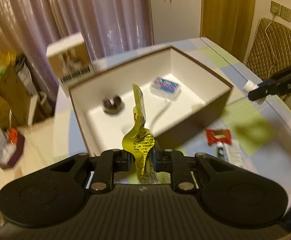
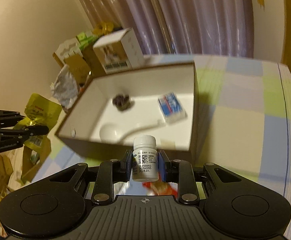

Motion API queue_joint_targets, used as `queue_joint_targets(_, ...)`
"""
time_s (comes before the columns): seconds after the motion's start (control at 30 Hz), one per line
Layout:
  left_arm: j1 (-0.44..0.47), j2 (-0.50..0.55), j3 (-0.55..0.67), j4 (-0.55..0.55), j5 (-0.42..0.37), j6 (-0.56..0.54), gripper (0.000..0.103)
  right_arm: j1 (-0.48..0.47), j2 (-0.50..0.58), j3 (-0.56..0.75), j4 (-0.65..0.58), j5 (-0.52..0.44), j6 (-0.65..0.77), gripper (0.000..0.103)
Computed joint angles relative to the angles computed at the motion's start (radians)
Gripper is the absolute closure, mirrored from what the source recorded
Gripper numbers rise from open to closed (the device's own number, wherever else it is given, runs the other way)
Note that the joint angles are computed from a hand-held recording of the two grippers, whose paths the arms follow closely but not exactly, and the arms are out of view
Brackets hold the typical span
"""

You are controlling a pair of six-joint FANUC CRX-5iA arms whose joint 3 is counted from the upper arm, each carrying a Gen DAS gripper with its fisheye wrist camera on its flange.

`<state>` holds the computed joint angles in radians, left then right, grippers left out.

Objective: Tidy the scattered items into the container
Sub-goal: 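Carry the yellow packet with the left gripper while the right gripper carries the pill bottle over the box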

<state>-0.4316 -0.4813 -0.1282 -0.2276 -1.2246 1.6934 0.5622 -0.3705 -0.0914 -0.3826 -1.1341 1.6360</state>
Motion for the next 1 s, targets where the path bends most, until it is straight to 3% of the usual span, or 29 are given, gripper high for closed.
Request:
queue_joint_targets(0.27,0.156,0.071,0.017,0.109,0.086,-0.233,0.088,0.072,0.136,0.11,0.038,0.056,0.004,0.073)
queue_joint_targets(0.43,0.215,0.142,0.045,0.17,0.095,-0.351,0.088,0.108,0.228,0.167,0.07,0.066,-0.001,0.073)
queue_joint_targets(0.63,0.254,0.226,0.077,0.2,0.102,-0.429,0.088,0.125,0.311,0.206,0.099,0.05,-0.012,0.073)
queue_joint_targets(1.0,0.299,0.374,0.133,0.227,0.038,-0.533,0.088,0.146,0.417,0.253,0.158,0.01,-0.011,0.073)
